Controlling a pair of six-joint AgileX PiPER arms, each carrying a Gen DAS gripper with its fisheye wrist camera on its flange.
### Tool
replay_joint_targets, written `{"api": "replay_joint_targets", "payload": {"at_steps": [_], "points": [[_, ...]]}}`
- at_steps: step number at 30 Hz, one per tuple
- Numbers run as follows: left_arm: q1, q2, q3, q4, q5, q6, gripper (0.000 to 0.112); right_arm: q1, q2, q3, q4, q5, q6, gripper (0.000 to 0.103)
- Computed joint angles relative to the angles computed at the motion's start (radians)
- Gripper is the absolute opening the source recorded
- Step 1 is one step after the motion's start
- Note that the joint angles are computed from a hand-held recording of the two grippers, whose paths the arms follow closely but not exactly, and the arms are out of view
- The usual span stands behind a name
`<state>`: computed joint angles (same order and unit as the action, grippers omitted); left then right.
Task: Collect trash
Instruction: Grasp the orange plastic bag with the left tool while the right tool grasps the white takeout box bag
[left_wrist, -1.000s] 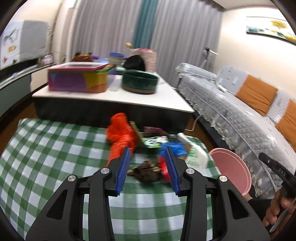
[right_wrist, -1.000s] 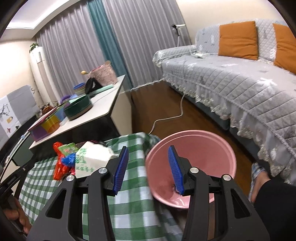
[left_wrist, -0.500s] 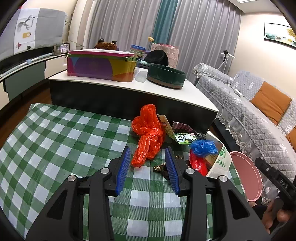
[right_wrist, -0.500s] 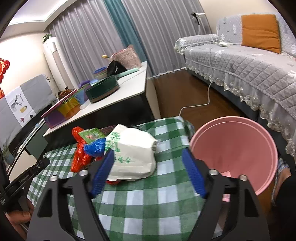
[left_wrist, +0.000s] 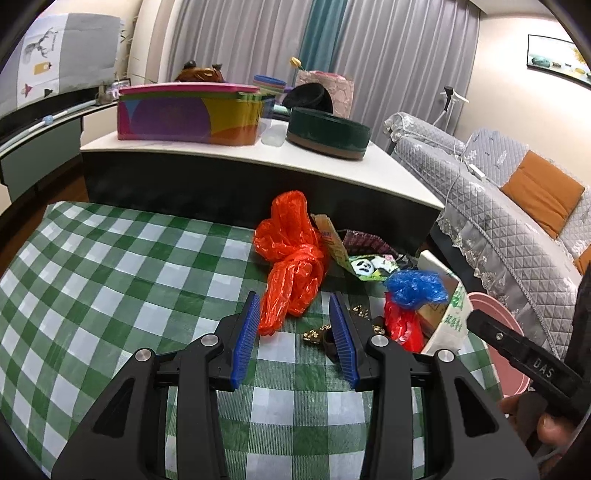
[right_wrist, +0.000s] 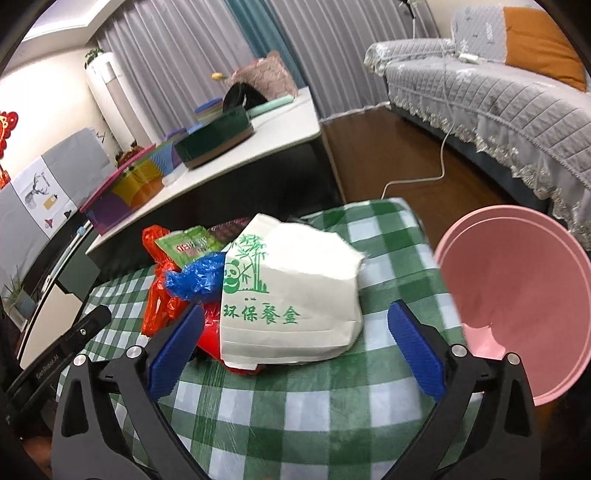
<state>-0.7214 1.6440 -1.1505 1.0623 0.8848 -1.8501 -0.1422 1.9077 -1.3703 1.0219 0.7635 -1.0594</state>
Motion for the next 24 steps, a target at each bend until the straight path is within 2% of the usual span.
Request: {"api": "replay_joint_targets", "payload": {"at_steps": [8, 12, 15, 19, 21, 22, 24], "points": [[0.099, 0.046, 0.007, -0.041, -0.122, 0.019, 0.039, 0.048, 0.099, -0.125, -0.117, 0.024, 0.161, 0.098], [0.141, 0.081, -0.018, -0.079, -0.164, 0.056, 0.039, 0.056, 0.12, -0.15, -0.134, 0.03, 0.176, 0.098], [0.167, 0.111, -0.05, -0.121, -0.167, 0.1, 0.039, 0.056, 0.126, -0.161, -0.133, 0.035, 0.175, 0.098], [0.19, 0.128, -0.058, -0.155, -0.191, 0.12, 0.038, 0.059, 0.127, -0.164, -0.132, 0.039, 0.158, 0.094], [0.197, 0.129, -0.053, -0.16, -0.214, 0.123, 0.028, 0.059, 0.124, -0.159, -0.124, 0.041, 0.14, 0.092], [0.202, 0.134, -0.057, -0.174, -0.223, 0.139, 0.018, 0.06, 0.12, -0.153, -0.122, 0.04, 0.131, 0.09], [0.203, 0.139, -0.061, -0.179, -0.223, 0.143, 0.013, 0.059, 0.109, -0.14, -0.116, 0.033, 0.112, 0.09]]}}
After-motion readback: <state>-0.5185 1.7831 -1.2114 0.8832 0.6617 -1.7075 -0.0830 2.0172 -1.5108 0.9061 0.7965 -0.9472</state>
